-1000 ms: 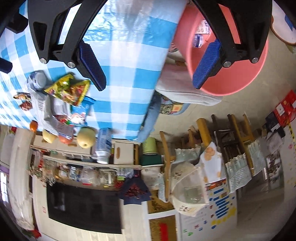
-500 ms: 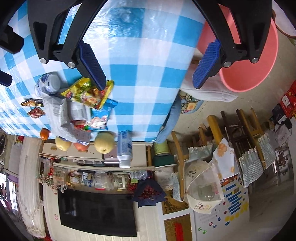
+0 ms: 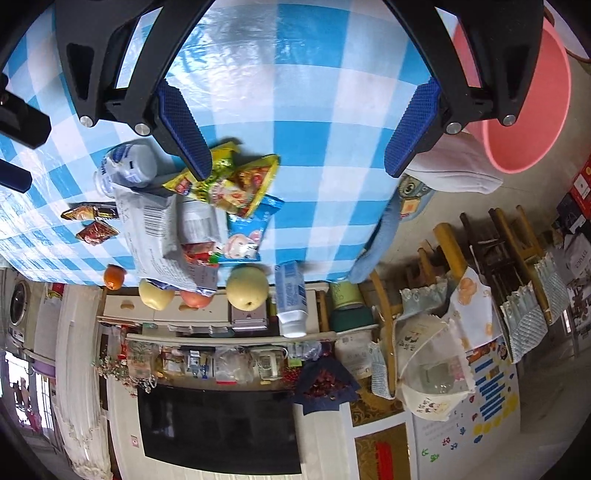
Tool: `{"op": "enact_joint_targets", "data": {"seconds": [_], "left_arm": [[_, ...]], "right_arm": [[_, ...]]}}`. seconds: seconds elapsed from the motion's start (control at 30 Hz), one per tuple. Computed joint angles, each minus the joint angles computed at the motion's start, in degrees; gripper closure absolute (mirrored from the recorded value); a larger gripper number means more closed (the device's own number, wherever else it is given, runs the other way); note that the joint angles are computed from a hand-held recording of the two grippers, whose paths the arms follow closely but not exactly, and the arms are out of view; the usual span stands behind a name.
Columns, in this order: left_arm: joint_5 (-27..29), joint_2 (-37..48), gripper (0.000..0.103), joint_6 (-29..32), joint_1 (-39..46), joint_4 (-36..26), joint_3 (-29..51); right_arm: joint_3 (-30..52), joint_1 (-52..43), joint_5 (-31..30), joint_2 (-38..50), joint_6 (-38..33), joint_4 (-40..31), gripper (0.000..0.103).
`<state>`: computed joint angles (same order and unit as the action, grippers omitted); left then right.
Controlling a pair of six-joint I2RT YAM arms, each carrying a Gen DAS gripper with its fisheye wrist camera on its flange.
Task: Collect trash
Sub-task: 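Return both tools to the table above the snack wrappers, then grasp the yellow snack bag with the left tool while the right tool grasps the red wrapper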
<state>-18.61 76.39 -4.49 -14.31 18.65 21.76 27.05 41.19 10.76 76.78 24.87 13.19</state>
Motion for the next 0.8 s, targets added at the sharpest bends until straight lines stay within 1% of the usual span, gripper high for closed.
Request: {"op": "enact_joint_targets", "data": {"seconds": [0.17, 0.3, 0.4, 0.5, 0.6, 0.7, 0.8], "left_arm": [[-0.56, 2.15, 0.008, -0.84, -3.00, 0.43, 1.18], [-0.82, 4.76, 0.008, -1.11, -4.94, 0.62, 2.64], [1.42, 6.02, 0.008, -1.59, -5.15, 0.51, 3.70], [3.56, 8.63, 0.008, -2.44, -5.12, 0.84, 5.24], [4.13, 11.75, 0.008, -2.39, -4.99, 0.57, 7.38], [4.47, 14.60, 0.008, -1.74, -4.56, 1.48, 8.85], [6.67, 17.34, 0.008, -1.22, -3.11, 0.64, 11.10]], "right_arm": [[-1.24, -3.92, -2.11, -1.47, -1.38, -0.30, 0.008], [-2.30, -8.74, -5.51, -2.40, -2.01, -0.16, 0.008], [-2.79, -13.08, -8.41, -2.26, -2.57, 0.02, 0.008], [-2.77, -18.06, -12.07, -0.80, -2.93, 0.26, 0.008], [-2.11, -23.05, -15.41, 1.12, -4.02, 0.38, 0.008], [-0.47, -27.09, -16.27, 3.74, -5.49, -0.22, 0.008], [1.66, -31.80, -19.35, 7.81, -5.78, -0.13, 0.008]]}}
